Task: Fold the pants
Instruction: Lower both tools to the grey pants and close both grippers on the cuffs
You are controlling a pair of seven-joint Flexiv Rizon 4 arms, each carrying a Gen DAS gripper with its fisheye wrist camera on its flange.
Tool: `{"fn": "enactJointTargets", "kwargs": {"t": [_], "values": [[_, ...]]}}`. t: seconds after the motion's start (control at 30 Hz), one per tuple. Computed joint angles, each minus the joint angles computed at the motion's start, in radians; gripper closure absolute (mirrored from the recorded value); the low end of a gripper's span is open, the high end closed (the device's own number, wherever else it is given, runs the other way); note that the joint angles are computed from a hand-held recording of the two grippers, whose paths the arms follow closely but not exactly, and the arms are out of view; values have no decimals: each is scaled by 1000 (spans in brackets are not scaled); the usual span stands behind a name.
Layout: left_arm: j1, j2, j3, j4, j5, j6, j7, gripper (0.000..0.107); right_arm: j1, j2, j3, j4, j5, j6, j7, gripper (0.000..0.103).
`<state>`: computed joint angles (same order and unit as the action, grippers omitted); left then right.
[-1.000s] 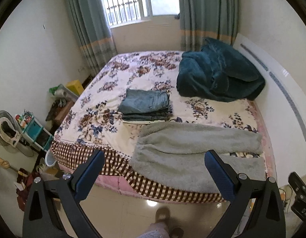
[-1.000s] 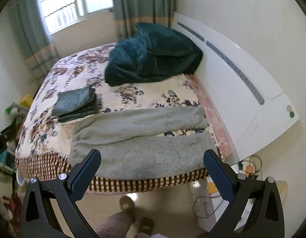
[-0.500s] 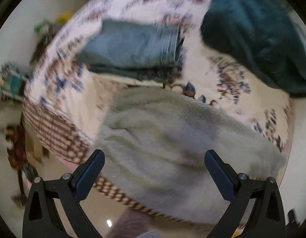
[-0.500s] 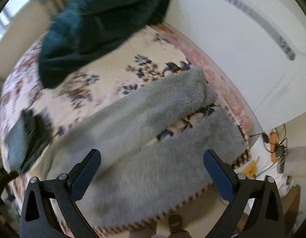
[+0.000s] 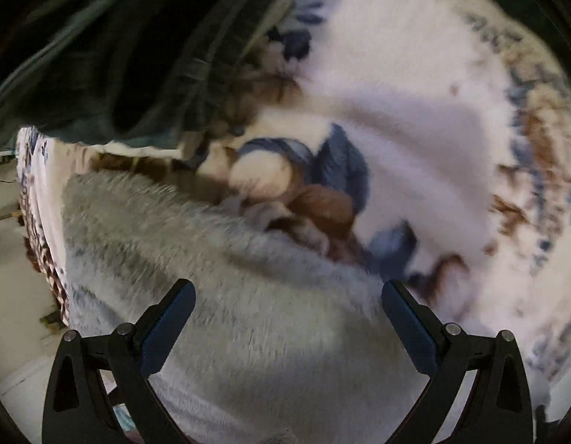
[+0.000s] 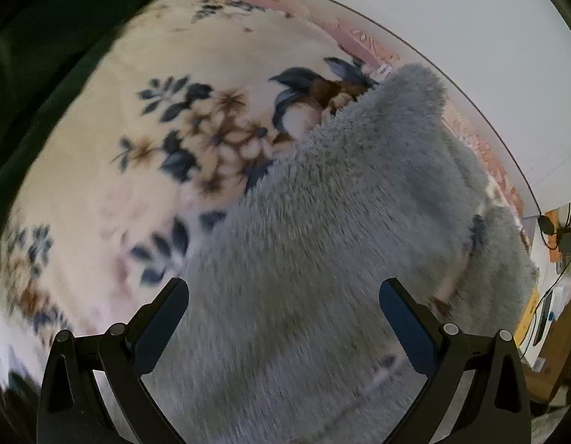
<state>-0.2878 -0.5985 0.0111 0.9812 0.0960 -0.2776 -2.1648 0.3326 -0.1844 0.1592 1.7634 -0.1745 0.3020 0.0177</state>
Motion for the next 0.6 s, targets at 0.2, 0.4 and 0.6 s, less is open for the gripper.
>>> {"fn": "enactJointTargets", "kwargs": {"t": [0.2,0.4,0.6], "values": [[-21,9,2,62,37,34,30,39,-30,-47,-11,18,63,47,-44,2],[-4,123,-8,249,6,238,66,100,-38,-31,-3,88,85,164,-66,89],[32,318,-19,469,-55,469,107,102,-12,114,30,249,-28,271,0,96]]}}
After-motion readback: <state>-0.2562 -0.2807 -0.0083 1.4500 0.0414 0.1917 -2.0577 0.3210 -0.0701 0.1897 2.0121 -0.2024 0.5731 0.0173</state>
